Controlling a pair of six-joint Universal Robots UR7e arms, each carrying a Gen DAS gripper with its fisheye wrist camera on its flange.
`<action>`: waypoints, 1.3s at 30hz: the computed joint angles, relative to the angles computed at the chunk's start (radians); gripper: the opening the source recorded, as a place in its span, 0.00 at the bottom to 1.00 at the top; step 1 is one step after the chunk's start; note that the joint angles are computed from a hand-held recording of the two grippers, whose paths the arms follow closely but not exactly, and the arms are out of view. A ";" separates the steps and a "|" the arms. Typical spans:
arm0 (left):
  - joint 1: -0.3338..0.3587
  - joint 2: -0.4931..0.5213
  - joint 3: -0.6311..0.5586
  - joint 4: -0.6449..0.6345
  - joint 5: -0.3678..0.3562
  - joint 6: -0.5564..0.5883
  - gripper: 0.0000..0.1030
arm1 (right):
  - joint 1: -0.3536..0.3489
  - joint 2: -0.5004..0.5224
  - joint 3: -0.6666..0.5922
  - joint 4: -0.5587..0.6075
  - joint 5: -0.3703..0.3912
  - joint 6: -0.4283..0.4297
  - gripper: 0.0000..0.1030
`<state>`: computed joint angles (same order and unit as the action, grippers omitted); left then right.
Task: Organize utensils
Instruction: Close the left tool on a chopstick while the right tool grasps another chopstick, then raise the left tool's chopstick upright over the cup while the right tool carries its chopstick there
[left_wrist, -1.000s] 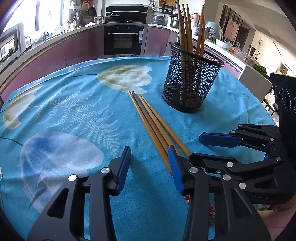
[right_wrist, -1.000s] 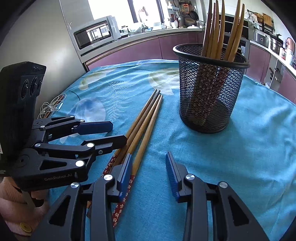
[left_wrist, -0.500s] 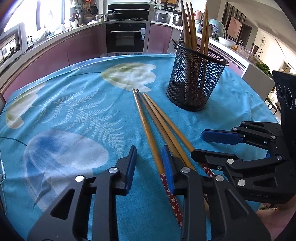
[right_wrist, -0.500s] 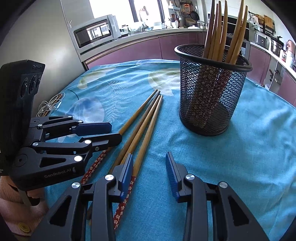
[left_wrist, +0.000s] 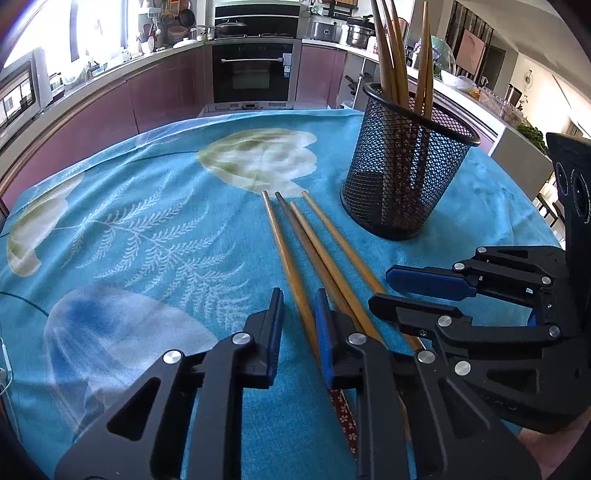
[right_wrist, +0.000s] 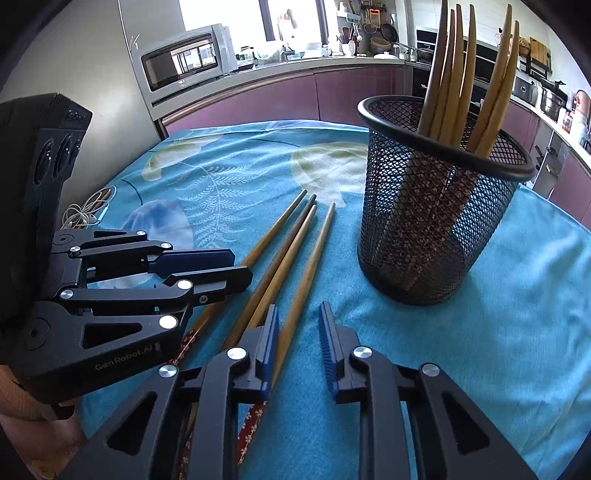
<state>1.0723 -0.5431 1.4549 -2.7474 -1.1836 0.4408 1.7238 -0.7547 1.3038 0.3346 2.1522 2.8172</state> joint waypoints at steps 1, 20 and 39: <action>0.000 0.002 -0.002 0.000 0.000 -0.001 0.16 | -0.003 0.000 -0.003 0.003 -0.006 0.006 0.14; 0.010 -0.039 0.045 -0.020 -0.050 -0.056 0.08 | -0.029 -0.068 0.069 -0.011 -0.131 0.085 0.06; 0.010 -0.028 0.027 0.015 -0.039 -0.038 0.07 | -0.021 -0.057 0.053 0.004 -0.129 0.067 0.06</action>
